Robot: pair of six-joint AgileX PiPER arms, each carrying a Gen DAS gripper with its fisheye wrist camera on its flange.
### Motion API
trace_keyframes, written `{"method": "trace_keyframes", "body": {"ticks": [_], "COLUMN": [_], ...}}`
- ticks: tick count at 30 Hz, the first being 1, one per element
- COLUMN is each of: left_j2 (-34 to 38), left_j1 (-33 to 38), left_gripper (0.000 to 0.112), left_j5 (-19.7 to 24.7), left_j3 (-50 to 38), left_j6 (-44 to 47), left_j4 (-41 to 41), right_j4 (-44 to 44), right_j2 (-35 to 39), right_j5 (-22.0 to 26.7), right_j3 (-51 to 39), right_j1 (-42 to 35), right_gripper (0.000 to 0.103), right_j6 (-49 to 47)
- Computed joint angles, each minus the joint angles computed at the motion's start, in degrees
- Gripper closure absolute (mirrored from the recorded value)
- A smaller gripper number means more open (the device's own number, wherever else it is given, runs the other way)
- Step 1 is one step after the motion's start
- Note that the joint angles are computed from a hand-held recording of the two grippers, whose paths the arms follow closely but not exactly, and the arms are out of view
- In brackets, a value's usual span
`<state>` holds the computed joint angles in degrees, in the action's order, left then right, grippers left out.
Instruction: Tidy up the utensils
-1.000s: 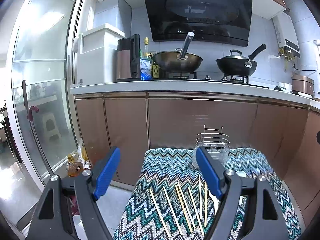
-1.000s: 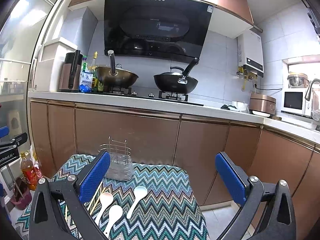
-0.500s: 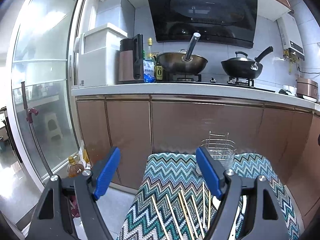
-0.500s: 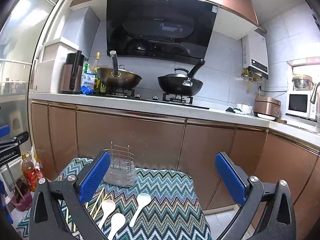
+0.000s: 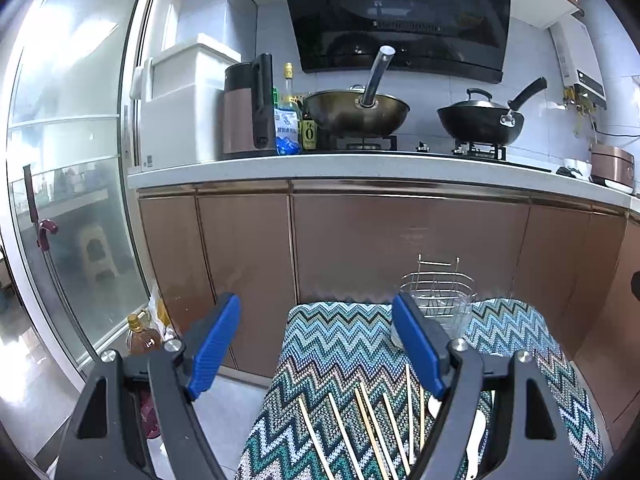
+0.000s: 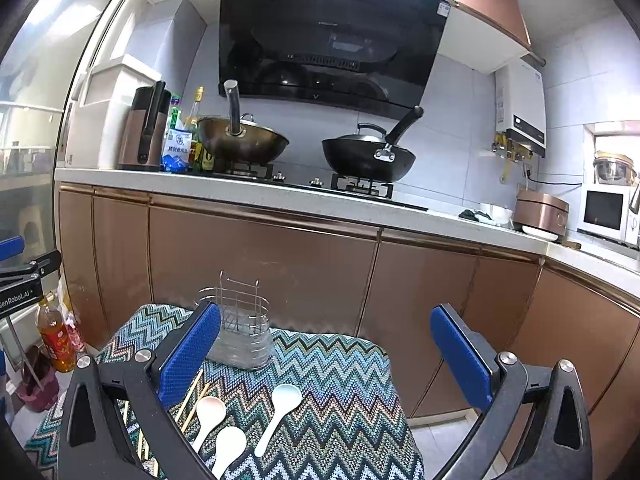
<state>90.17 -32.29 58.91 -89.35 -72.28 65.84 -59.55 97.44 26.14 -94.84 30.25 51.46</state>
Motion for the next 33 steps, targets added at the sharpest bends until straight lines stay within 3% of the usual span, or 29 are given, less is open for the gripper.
{"method": "trace_keyframes", "body": {"ticks": [12,15,22,26,30,33], "left_j2": [1.08,1.51,2.75,6.39,13.41,21.00], "left_j1": [3.26,5.84,15.52,21.32,26.48,28.83], "left_gripper": [0.035,0.035,0.035,0.036,0.037,0.050], "left_j5": [-1.14,-3.10,-11.18,-14.43,-10.13,-3.36], "left_j3": [-0.35,-1.12,-1.50,-3.84,-10.58,-19.63], "left_j6": [-3.44,-0.95,16.88,34.29,48.99,52.83], "left_j4": [1.34,-3.02,-25.53,-48.45,-70.57,-79.26], "right_j4": [10.15,18.58,47.86,63.55,72.59,75.01], "right_j2": [6.42,7.61,11.95,16.99,24.58,29.69], "right_j5": [-0.92,-1.96,1.44,8.44,18.93,24.94], "right_j3": [-7.17,-8.38,-12.44,-17.20,-26.63,-33.47], "right_j1": [-1.27,-2.71,-7.17,-9.90,-12.35,-13.72], "right_gripper": [0.000,0.001,0.000,0.001,0.016,0.025], "right_j6": [-11.67,-19.31,-47.24,-60.90,-66.59,-66.75]}}
